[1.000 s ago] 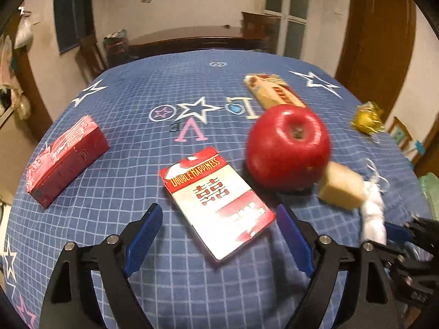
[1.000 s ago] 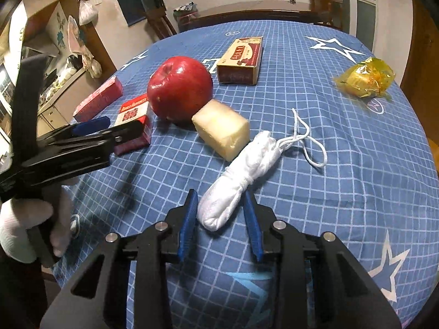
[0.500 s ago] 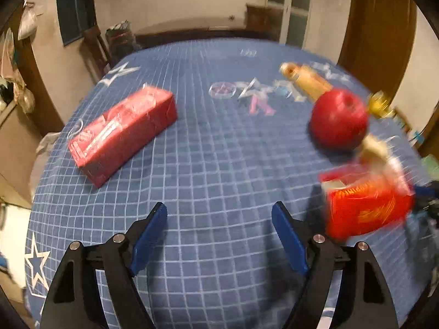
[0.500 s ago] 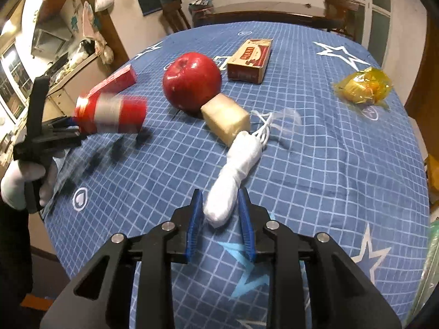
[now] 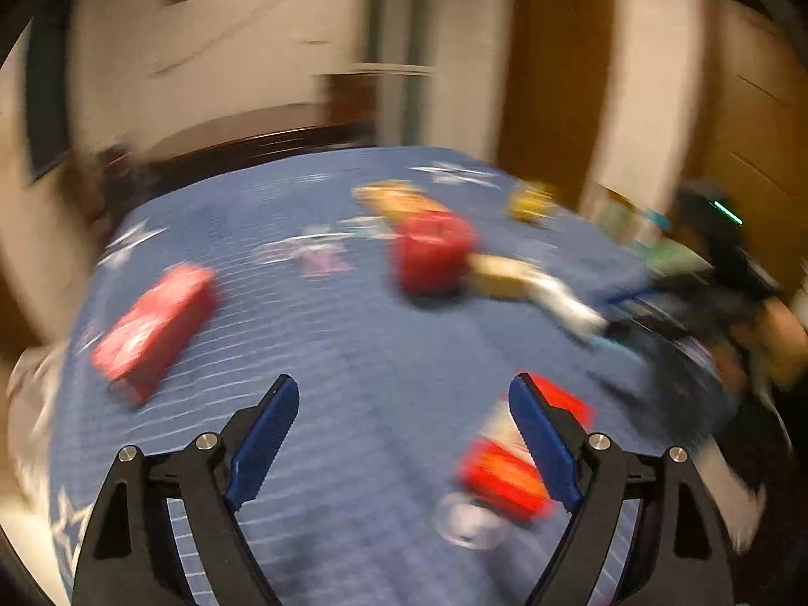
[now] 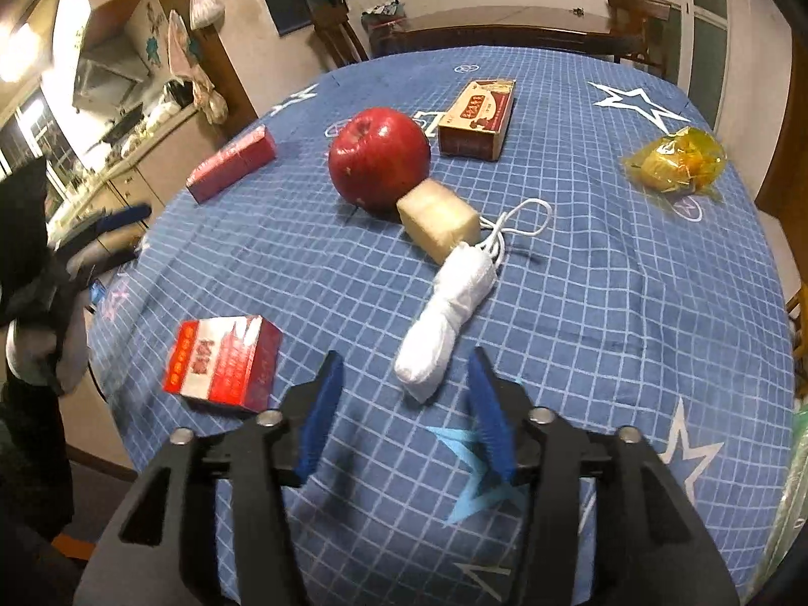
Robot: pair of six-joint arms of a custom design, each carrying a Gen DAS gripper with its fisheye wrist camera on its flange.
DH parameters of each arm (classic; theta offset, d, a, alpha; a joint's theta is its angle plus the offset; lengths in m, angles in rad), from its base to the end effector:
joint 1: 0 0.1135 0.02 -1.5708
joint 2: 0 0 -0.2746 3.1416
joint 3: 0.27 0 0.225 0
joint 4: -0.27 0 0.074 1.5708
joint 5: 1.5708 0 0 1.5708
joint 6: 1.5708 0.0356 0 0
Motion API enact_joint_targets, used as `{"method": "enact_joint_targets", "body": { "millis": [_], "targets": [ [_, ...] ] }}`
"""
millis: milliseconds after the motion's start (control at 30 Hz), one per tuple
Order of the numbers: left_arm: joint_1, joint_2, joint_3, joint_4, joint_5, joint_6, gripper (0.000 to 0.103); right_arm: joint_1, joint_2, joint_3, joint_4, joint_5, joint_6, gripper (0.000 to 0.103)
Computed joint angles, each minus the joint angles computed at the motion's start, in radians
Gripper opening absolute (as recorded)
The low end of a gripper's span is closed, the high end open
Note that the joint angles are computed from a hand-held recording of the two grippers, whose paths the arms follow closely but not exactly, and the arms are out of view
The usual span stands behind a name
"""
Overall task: Collect trash
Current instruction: 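Grasp the red-white cigarette pack with the left tool while the right tool grasps the white rolled cloth, then carry the cigarette pack and white cloth over the green bin with both tools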
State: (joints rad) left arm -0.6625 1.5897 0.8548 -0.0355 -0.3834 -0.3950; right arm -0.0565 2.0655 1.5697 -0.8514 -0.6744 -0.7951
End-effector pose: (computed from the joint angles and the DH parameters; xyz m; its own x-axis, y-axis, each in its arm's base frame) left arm 0.2472 -0.1759 0.2126 -0.6449 0.0505 -0.7626 0.1199 0.9921 -0.0357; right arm 0.3929 0.0000 0.2055 -0.6145 -0.5238 -0.5900 -0.7610 0.5909 0.2680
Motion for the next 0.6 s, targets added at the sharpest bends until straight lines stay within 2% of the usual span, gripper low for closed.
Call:
{"method": "enact_joint_targets", "body": {
  "millis": [67,167,267,367,400,467,533,600],
  "targets": [
    [-0.039,0.054,0.054,-0.02,0.028,0.054,0.089,0.008,0.006,0.007,-0.003,-0.011,0.025,0.057],
    [-0.078,0.173,0.149,-0.079,0.015,0.103,0.089,0.045,0.021,0.008,0.027,0.001,0.093,0.057],
    [-0.086,0.277,0.212,-0.101,0.046,0.132,0.089,0.077,0.013,-0.024,0.094,0.048,0.146,0.057],
    [-0.098,0.36,0.274,-0.131,0.026,0.138,0.089,0.103,0.007,-0.057,0.168,0.1,0.189,0.057],
    [-0.102,0.379,0.29,-0.136,0.024,0.133,0.089,0.107,0.007,-0.065,0.185,0.11,0.197,0.055],
    [-0.099,0.41,0.311,-0.124,0.044,0.116,0.073,0.109,0.001,-0.091,0.23,0.129,0.212,0.043],
    [-0.102,0.424,0.319,-0.105,0.041,0.09,0.069,0.099,-0.011,-0.127,0.275,0.134,0.219,0.027],
    [-0.117,0.434,0.331,-0.111,-0.004,0.065,0.065,0.078,-0.041,-0.183,0.328,0.119,0.223,0.021]
  ]
}}
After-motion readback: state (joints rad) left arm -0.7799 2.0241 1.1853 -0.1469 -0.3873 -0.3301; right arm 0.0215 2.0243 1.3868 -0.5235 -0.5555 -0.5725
